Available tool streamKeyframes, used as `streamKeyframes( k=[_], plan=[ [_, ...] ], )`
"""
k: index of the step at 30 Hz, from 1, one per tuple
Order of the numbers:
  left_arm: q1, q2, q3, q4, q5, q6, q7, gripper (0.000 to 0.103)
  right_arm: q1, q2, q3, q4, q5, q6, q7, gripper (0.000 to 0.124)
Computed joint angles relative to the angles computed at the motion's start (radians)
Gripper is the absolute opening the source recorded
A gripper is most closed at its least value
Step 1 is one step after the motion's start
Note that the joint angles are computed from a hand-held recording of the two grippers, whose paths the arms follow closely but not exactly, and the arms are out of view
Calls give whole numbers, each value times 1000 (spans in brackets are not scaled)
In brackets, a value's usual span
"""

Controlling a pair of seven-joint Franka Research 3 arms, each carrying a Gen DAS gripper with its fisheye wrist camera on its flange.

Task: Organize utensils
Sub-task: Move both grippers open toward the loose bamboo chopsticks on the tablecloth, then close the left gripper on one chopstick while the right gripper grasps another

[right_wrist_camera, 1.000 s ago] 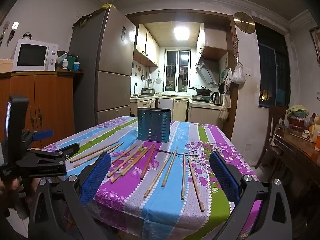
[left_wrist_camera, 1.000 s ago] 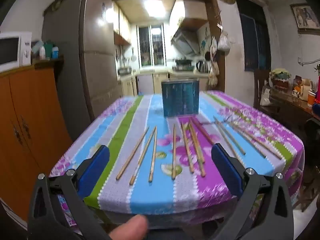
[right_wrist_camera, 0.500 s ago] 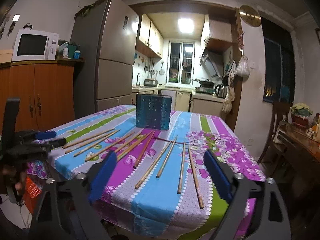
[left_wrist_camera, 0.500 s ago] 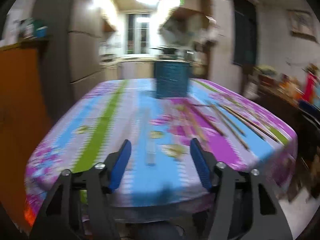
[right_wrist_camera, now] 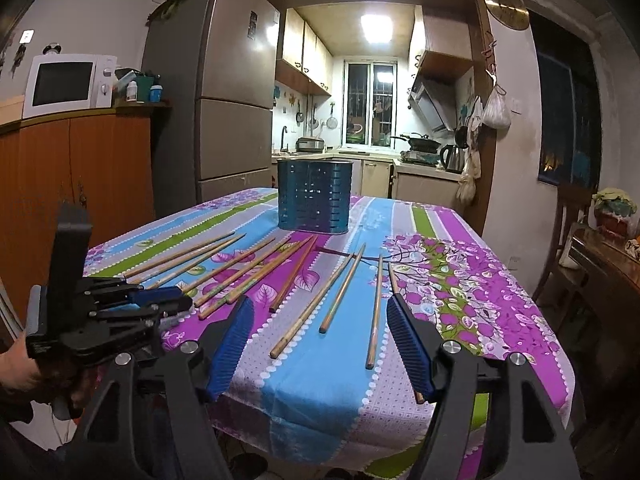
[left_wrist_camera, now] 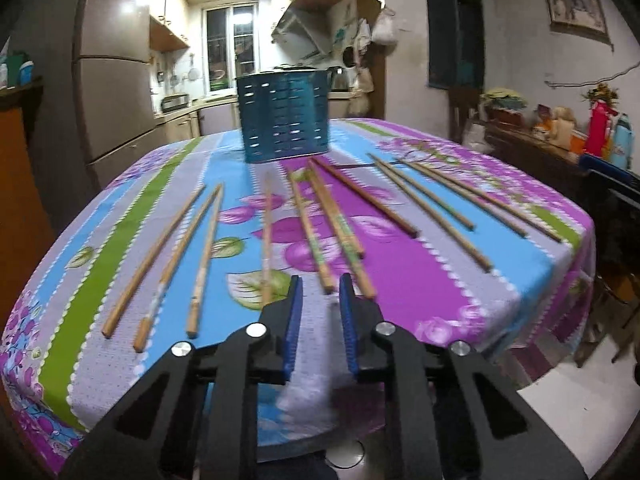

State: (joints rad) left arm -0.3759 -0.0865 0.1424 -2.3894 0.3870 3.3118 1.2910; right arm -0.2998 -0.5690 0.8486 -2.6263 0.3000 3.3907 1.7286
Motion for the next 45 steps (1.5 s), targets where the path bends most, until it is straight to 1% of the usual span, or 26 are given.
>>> streamKeyframes(
  k=[1,4,6,8,10,12,13,16,17,19,20,22,23,24,25,26,28,29,30,31,32,34,36,40,41,45],
  plan=[
    [-6,5,4,6,-3,-13,2,16,-2,7,0,3,-3,0,-2,70],
    [-85,7,72,5,-42,-13,43,15,-5,35,-1,13,-9,5,-10,70],
    [-89,9,72,7,-60,-13,62,15,-5,48,1,19,-8,9,-17,70],
    [-146,16,126,14,-82,-13,87,15,-4,61,2,23,-4,14,-27,70],
    [-135,25,113,25,-96,-14,99,15,6,75,-5,24,2,17,-40,70],
    [-179,35,154,33,-115,-10,117,15,19,89,-12,26,7,13,-54,66],
    [-222,39,197,37,-118,-7,118,15,25,95,-17,27,11,4,-59,61],
    [-266,47,250,45,-89,2,87,15,42,107,-30,23,16,-6,-67,50],
    [-254,49,239,48,-77,4,77,15,40,105,-28,21,19,-10,-66,50],
    [-172,52,156,47,-82,10,79,15,23,98,-18,18,27,-24,-53,49],
    [-114,53,92,45,-116,13,109,15,21,99,-20,18,25,-31,-45,48],
    [-52,55,31,46,-114,15,108,15,-1,111,-9,26,17,-37,-25,46],
    [-39,56,20,47,-103,15,100,15,-14,117,-1,30,11,-33,-18,44],
    [-49,58,37,52,-70,15,72,15,-35,121,15,36,7,-37,-10,42],
    [-86,60,86,57,-7,16,17,15,-55,126,31,41,3,-37,-1,36],
    [-93,61,100,62,34,13,-21,15,-74,128,45,47,-1,-43,8,32],
    [-53,63,60,60,24,17,-12,15,-119,123,78,51,-12,-60,36,31],
    [-51,64,62,63,46,17,-33,15,-140,117,93,50,-19,-70,54,31],
    [-72,65,94,70,112,16,-94,15,-154,111,101,49,-28,-76,69,30],
    [-69,65,91,69,108,16,-88,15,-183,98,123,48,-36,-84,88,30],
    [-38,66,55,68,78,18,-61,15,-214,83,148,47,-46,-87,107,30],
    [-9,70,34,74,118,19,-99,15,-256,73,179,50,-68,-87,138,30],
    [80,69,-75,64,6,22,2,15,-300,83,211,59,-95,-86,163,30],
    [200,68,-242,45,-239,36,218,15,-344,100,237,60,-138,-58,207,25],
    [221,69,-272,42,-283,42,255,15,-345,101,236,59,-144,-54,211,18],
    [258,78,-356,40,-502,71,455,9,-354,94,248,49,-145,-30,226,12]
  ],
)
